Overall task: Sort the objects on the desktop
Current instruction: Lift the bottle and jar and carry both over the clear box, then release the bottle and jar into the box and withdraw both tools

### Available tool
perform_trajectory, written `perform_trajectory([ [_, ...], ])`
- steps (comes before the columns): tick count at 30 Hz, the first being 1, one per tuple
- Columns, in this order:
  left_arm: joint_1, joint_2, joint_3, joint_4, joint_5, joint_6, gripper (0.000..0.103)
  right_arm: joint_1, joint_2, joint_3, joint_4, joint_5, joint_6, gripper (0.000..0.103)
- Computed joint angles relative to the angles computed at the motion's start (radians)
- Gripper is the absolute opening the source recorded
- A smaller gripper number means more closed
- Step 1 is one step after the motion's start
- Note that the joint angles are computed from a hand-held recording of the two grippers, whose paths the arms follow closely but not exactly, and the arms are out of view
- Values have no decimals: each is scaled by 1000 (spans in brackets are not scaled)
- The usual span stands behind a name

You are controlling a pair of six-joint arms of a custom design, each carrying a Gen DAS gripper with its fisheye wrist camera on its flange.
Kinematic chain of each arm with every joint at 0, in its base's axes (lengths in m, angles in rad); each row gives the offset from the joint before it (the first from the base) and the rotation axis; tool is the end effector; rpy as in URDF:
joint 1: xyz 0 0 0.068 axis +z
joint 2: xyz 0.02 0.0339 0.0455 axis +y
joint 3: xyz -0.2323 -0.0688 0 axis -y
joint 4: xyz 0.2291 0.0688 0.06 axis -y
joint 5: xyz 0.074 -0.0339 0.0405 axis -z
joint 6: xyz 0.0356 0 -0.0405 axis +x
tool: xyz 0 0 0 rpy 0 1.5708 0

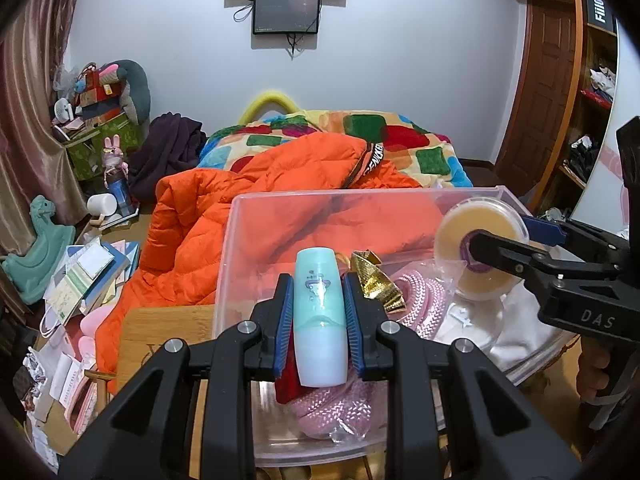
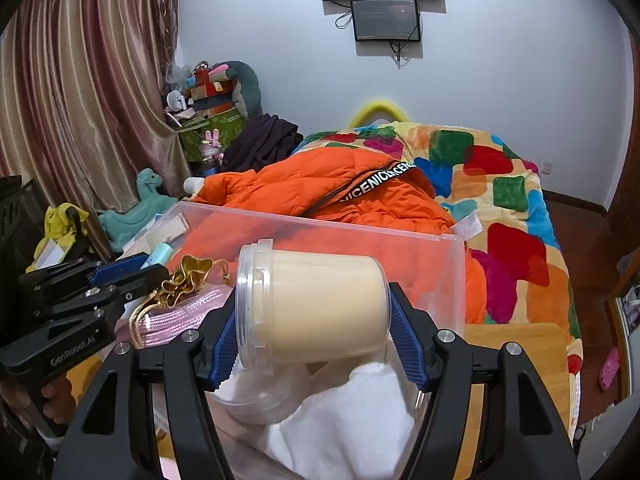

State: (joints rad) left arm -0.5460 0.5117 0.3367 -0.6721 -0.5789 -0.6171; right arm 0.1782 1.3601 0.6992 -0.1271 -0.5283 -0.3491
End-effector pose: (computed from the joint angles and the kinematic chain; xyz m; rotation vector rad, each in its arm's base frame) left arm 0.1146 -0.0468 0.1687 -0.3314 2.2259 0.0915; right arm 0.2556 0.0643 0.1731 -0.8364 2.1260 0.5319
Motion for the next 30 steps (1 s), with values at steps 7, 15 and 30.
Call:
perform_trajectory([
  [7,-8,15,-1,4,-4,2,27,33,1,3,3,59,16,64],
  [15,-106,23,37,-71,-88,-70,49,52,-58,-35,-4,113,-9,65],
  [30,-546,188,239,-440,-373,-539,78,-7,-396,-168,-133,110,-110,83],
])
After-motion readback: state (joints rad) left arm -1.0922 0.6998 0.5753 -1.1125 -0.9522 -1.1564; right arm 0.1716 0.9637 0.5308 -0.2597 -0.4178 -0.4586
